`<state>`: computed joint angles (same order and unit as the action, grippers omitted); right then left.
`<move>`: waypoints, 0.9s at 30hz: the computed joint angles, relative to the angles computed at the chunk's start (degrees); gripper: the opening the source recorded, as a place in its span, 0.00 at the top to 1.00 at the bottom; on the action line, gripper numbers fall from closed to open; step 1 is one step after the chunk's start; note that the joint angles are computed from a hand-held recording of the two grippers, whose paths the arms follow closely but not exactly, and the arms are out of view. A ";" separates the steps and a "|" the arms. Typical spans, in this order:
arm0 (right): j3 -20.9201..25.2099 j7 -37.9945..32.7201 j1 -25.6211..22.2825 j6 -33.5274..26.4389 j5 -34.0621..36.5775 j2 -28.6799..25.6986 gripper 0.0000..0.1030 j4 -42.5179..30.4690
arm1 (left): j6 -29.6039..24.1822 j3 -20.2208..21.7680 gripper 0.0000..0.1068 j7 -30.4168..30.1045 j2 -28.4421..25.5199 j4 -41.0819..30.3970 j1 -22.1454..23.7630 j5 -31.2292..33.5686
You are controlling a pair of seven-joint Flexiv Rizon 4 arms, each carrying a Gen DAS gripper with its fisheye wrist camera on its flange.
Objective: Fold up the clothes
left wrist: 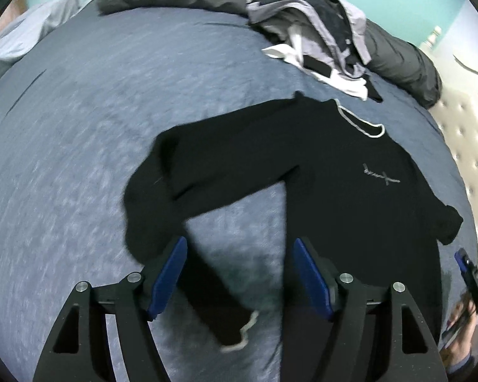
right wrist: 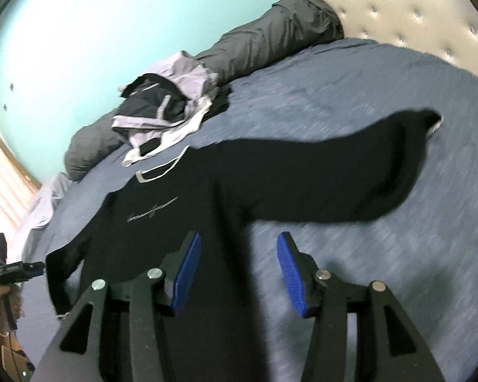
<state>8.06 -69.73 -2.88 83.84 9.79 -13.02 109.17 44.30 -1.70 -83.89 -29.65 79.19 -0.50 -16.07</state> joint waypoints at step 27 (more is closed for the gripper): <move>-4.05 14.41 7.34 12.28 -13.87 2.51 0.49 12.04 | 1.91 -1.63 0.95 7.57 3.97 11.05 2.31 -8.15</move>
